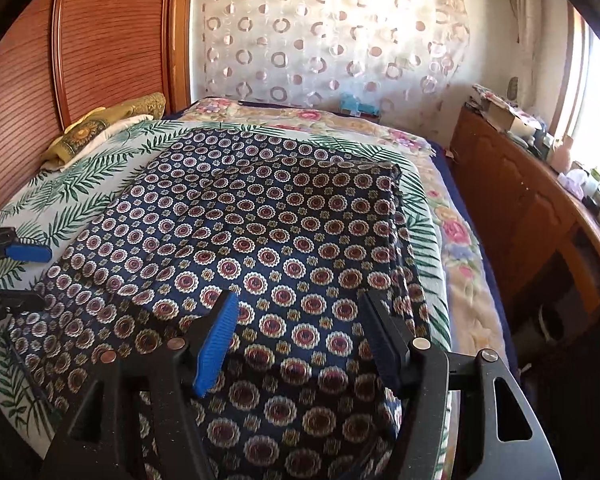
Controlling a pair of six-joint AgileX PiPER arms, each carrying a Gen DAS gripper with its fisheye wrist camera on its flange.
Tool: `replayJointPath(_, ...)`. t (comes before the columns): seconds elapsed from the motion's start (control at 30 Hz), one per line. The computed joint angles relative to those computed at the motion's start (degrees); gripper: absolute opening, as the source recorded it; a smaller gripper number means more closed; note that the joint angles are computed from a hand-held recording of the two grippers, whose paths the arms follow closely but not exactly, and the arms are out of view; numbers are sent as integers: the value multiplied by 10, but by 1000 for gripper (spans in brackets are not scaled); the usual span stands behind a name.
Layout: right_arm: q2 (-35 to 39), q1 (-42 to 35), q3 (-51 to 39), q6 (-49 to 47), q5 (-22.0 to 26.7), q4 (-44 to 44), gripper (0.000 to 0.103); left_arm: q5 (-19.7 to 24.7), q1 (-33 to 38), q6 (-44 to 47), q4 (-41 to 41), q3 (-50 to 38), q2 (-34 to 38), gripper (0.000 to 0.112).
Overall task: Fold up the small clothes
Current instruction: 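Lay the lifted robe edge over the robe body with the right gripper, then grasp the robe's blue-trimmed end with the left gripper while the right gripper grasps it too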
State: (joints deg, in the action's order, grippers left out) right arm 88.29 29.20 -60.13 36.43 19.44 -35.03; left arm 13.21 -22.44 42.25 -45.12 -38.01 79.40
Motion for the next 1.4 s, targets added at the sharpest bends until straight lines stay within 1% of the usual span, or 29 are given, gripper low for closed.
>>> replayJointPath(0.03,-9,-1,7,-15,-3,20,65,0,-1,7,-7,4,-5,53)
replayJointPath(0.07,-26,5,25,-9,-2,21,65,6,-1,8,-8,6,-8,49)
replayJointPath(0.17,-41,14,43,-8,1,32,65,22,3,25,-27,10,-16,46)
replayJointPath(0.2,-43,17,46,-2,4,29,65,25,3,36,-37,13,-18,44)
replayJointPath(0.23,-56,27,60,24,8,10,65,30,4,46,-48,16,-21,42)
replayJointPath(0.3,-66,36,71,35,12,8,65,36,2,56,-57,21,-27,38)
replayJointPath(0.33,-69,35,77,38,7,7,65,39,1,57,-57,23,-29,38)
replayJointPath(0.37,-75,34,73,21,12,25,65,39,-2,57,-57,24,-30,38)
replayJointPath(0.4,-78,38,74,24,15,26,65,41,-4,62,-67,26,-32,38)
replayJointPath(0.5,-87,43,81,14,14,40,65,59,-1,75,-77,24,-32,37)
replayJointPath(0.57,-90,46,84,11,12,43,65,73,3,69,-66,18,-31,35)
replayJointPath(0.6,-94,48,88,11,11,46,65,82,4,64,-58,13,-27,21)
replayJointPath(0.63,-97,50,90,5,11,53,65,91,6,61,-56,8,-24,14)
replayJointPath(0.67,-98,51,91,2,9,57,65,87,2,44,-41,5,-23,8)
replayJointPath(0.73,-97,55,91,-2,7,63,66,88,0,36,-33,-4,-23,4)
replayJointPath(0.83,-92,60,89,-40,-4,97,66,96,17,80,-88,-19,-27,4)
replayJointPath(0.9,-95,66,86,-64,0,123,66,91,24,86,-101,-38,-23,3)
replayJointPath(0.97,-103,78,88,-43,3,104,66,94,33,98,-122,-59,-14,3)
replayJointPath(1.03,-111,78,90,-60,-1,122,66,102,41,101,-134,-86,-4,3)
replayJointPath(1.1,-125,83,93,-54,3,115,66,93,36,78,-113,-104,2,3)
replayJointPath(1.2,-142,99,103,-12,7,66,66,71,22,6,-45,-131,18,3)
replayJointPath(1.27,-147,101,109,-14,4,71,66,65,23,-5,-35,-143,31,3)
replayJointPath(1.4,-145,109,120,3,6,46,66,64,28,-11,-31,-154,41,3)
